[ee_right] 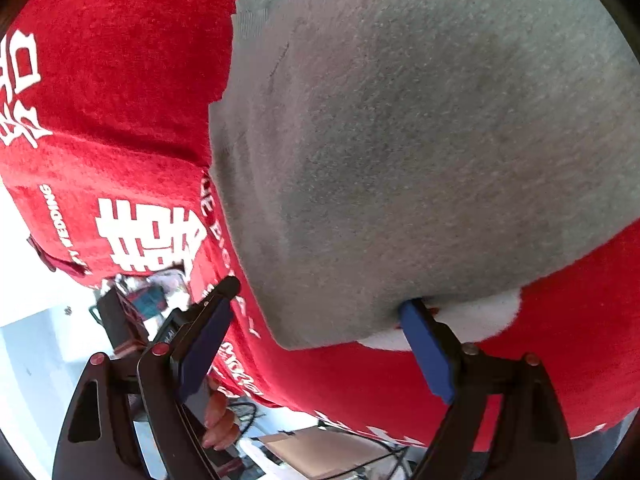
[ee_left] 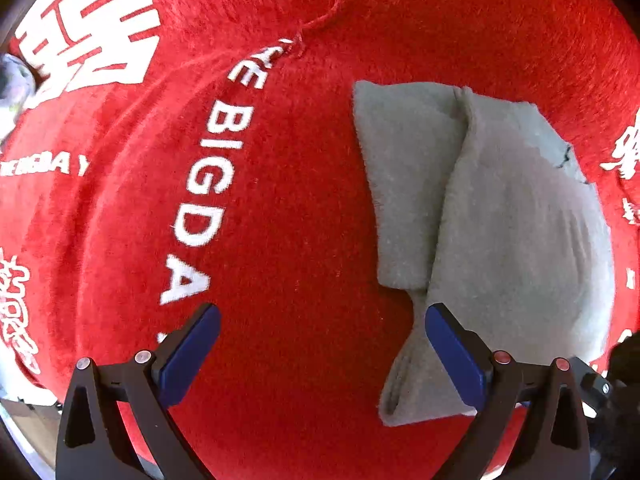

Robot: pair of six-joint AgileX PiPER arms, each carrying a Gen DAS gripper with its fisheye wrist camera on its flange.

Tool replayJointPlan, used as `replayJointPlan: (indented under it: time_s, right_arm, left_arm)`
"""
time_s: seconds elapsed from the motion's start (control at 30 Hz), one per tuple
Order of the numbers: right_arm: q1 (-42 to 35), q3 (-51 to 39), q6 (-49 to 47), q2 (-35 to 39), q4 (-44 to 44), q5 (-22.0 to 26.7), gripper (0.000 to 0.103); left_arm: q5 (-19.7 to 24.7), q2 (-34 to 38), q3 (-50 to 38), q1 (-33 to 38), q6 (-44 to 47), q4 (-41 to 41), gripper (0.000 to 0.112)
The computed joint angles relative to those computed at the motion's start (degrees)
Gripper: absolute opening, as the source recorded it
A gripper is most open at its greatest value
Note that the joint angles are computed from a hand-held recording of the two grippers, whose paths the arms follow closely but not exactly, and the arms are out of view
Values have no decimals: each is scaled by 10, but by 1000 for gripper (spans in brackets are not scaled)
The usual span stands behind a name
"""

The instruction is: Fold small clothes

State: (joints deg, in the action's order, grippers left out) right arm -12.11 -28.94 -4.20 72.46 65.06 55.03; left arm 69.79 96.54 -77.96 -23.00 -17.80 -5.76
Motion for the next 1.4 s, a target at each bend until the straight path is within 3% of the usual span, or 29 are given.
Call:
replayJointPlan:
  time_s: [0.1, 0.2, 0.27, 0.4, 0.43, 0.47, 0.5, 0.53, 0.57, 0.7, 0.83, 0.9, 1.03, 1.13, 1.2, 1.23, 1.27, 1.4]
  right_arm:
    - [20, 3, -15, 9, 35, -6, 89]
    - [60, -42, -7, 20, 7, 15, 89]
    - [97, -92, 8, 16, -33, 13, 89]
    - [146, -207, 68, 65, -142, -43, 85]
    - [144, -227, 67, 91, -147, -53, 71]
    - [149, -264, 84, 133, -172, -65, 45]
    - [151, -289, 95, 162, -191, -70, 32]
    - [155, -319, 103, 197, -206, -77, 11]
    - [158, -338, 102, 221, -211, -84, 9]
    - [178, -417, 101, 307, -232, -98, 9]
    - [214, -454, 98, 352, -251, -77, 8]
    - [230, -455, 99, 346, -267, -73, 8]
    - [225, -422, 36, 321, -204, -35, 9]
    - [206, -366, 18, 255, -174, -31, 10]
    - [183, -325, 15, 212, -156, -20, 24]
    - [169, -300, 19, 188, -154, -12, 48]
    - [157, -282, 20, 171, -150, -7, 63]
    - [107, -203, 31, 93, -167, 36, 63]
  left_arm:
    - [-5, 0, 3, 20, 20, -25, 102]
    - [-7, 4, -3, 27, 23, -31, 102]
    - [-8, 9, -11, 30, 20, -18, 102]
    - [-13, 17, -21, 33, 6, 13, 102]
    - [-13, 20, -25, 34, 7, 18, 102]
    - [-13, 23, -28, 38, 11, 20, 102]
    - [-13, 23, -29, 37, 13, 24, 102]
    - [-13, 24, -31, 36, 15, 30, 102]
    - [-12, 25, -34, 33, 17, 34, 102]
    - [-17, 28, -32, 34, 30, 46, 102]
    - [-24, 38, -29, 29, 29, 52, 102]
    - [-23, 42, -28, 31, 30, 53, 102]
    - [-22, 43, -25, 36, 30, 50, 102]
    - [-16, 47, -33, 33, 31, 53, 102]
    - [-15, 47, -35, 31, 35, 53, 102]
    - [-15, 48, -36, 29, 36, 53, 102]
    - [-17, 54, -39, 25, 35, 55, 102]
    - [-11, 48, -41, 15, 34, 54, 102]
